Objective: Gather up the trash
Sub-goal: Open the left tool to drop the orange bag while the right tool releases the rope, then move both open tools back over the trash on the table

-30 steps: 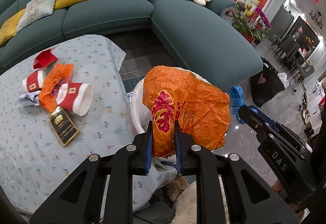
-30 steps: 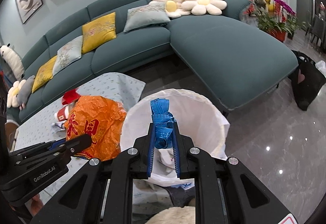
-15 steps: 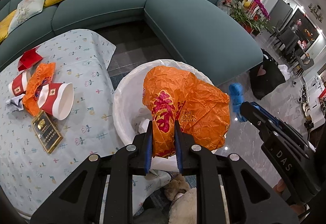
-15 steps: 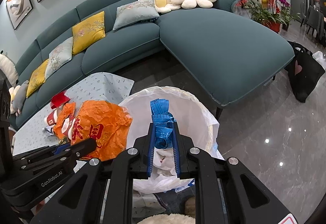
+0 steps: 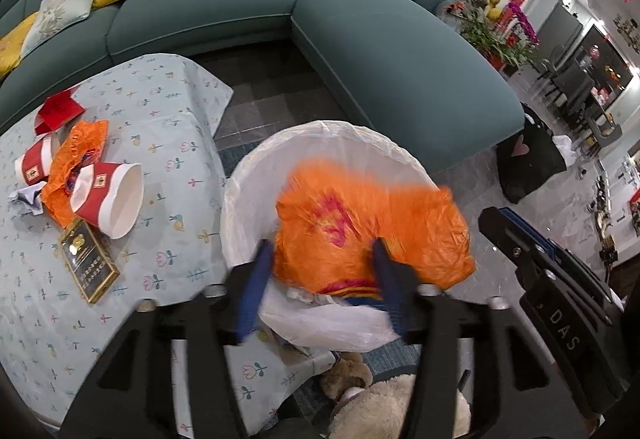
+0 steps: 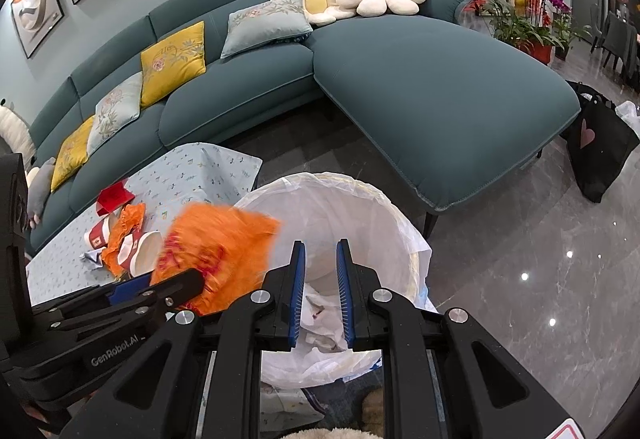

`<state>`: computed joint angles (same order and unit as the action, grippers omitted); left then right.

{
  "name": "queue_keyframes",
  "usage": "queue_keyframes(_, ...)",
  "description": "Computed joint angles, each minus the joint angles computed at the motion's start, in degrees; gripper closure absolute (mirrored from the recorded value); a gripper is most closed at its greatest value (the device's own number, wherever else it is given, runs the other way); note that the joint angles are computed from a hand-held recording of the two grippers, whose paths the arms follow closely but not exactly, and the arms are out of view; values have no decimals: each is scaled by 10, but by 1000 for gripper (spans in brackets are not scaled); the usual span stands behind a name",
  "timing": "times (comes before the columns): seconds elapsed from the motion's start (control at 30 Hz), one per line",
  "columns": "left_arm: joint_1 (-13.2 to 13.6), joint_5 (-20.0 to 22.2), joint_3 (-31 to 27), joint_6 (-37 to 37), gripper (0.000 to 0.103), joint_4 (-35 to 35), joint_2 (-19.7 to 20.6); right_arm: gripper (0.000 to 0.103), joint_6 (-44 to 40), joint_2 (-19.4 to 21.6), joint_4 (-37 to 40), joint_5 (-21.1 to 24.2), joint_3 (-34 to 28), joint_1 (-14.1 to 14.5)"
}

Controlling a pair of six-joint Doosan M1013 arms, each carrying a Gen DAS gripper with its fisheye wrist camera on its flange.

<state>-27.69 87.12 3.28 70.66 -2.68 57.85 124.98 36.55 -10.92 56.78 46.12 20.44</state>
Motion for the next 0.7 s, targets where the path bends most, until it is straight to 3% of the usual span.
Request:
queue_keyframes(0.1, 2, -1, 4, 0, 50, 1, -2, 85, 4, 0, -5, 0, -1, 1)
queue_keyframes(0.27, 4, -37, 71, -5, 50, 2, -36, 84, 4, 0, -10, 4, -4, 5)
queue_keyframes(0.47, 8, -76, 141, -12, 47, 9, -74, 69, -2, 2, -17, 8, -14, 11)
queue_keyframes(0.7, 15, -116, 217, -33, 44, 23, -117, 64, -15, 6, -17, 13, -29, 20)
